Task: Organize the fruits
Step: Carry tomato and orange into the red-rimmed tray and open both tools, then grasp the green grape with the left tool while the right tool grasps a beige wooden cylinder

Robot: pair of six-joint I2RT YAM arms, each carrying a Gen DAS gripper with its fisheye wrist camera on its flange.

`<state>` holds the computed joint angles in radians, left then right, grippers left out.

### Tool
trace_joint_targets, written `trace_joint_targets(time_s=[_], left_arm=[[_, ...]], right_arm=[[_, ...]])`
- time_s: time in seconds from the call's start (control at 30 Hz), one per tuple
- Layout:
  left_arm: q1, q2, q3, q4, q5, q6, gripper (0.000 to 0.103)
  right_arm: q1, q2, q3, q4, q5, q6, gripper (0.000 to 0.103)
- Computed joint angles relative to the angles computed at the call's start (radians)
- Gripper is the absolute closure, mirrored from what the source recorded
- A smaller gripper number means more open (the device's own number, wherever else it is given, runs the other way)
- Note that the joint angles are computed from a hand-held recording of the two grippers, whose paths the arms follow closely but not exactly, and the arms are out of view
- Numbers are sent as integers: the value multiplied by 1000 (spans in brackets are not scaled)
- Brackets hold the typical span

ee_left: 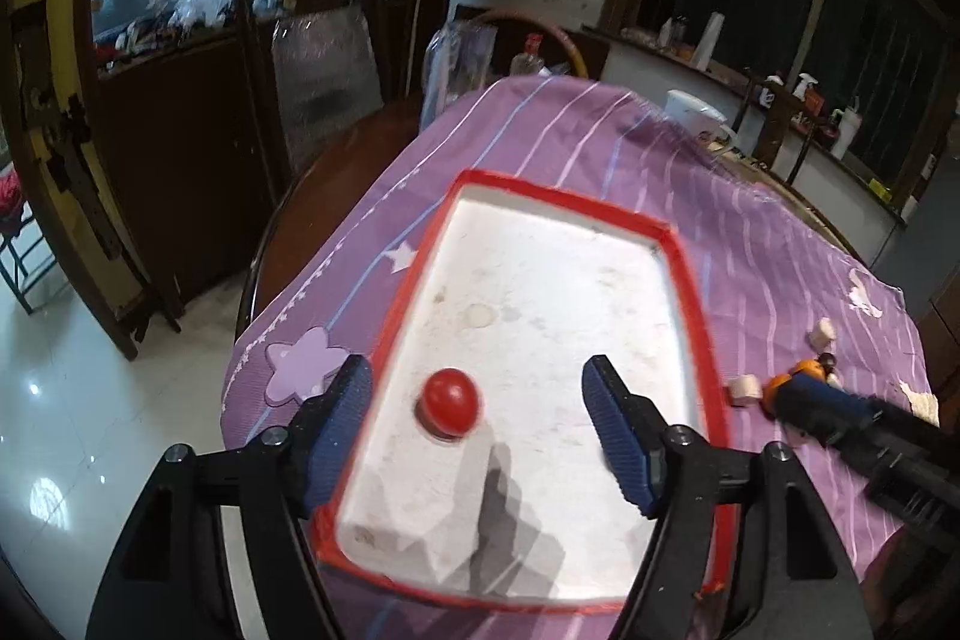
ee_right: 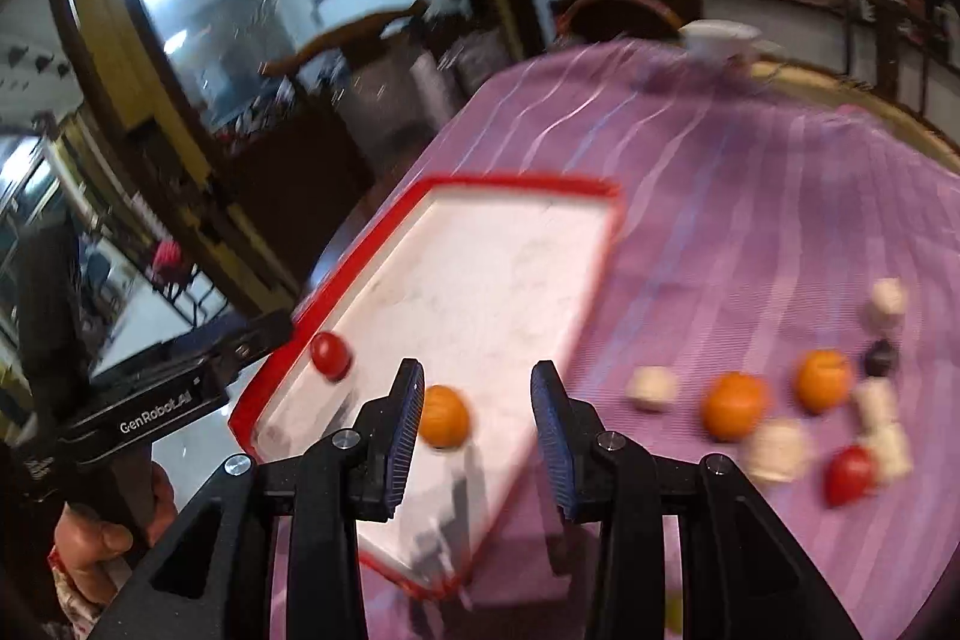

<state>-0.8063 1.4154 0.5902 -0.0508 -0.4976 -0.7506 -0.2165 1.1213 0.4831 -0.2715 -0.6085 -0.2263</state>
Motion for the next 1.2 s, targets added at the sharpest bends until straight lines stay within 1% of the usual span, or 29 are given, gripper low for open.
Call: trace_joint_targets(time_s=[0.07,0.13,0.17,0.23,0.33,0.37,0.43,0.57,0.67,0.83,1.03,1.07,1.1,1.17,1.2], left_arm=[[-53,8,25,-10,-24,-8,28],[-107,44,64,-11,-28,-5,27],[-138,73,92,-14,-27,-2,27],[-194,139,147,-14,-25,4,27],[-270,263,246,-8,9,30,27],[-291,311,287,-9,34,41,27],[-325,401,362,-13,78,56,27],[-368,535,472,-41,121,79,27],[-381,603,530,-67,126,89,27],[-382,650,570,-71,140,106,27],[-363,670,581,-52,161,134,28],[-361,668,577,-40,166,139,29],[-359,667,573,-29,176,144,37],[-359,671,578,-30,182,152,47],[-360,675,586,-38,178,155,47]], right_arm=[[-198,-18,28,-114,-82,-140,62],[-355,17,62,-190,-124,-260,62],[-457,57,84,-230,-138,-342,62],[-586,132,115,-262,-138,-456,62],[-706,235,143,-274,-128,-563,62],[-741,278,156,-279,-127,-595,62],[-771,319,169,-273,-128,-616,62],[-778,380,184,-271,-148,-649,62],[-736,397,173,-189,-127,-597,62],[-696,411,167,-131,-101,-567,62],[-659,441,151,-35,-38,-558,62],[-646,443,148,-13,-24,-551,62],[-639,449,150,-2,-18,-548,62],[-619,467,161,14,-5,-540,62],[-609,475,164,26,0,-532,62]])
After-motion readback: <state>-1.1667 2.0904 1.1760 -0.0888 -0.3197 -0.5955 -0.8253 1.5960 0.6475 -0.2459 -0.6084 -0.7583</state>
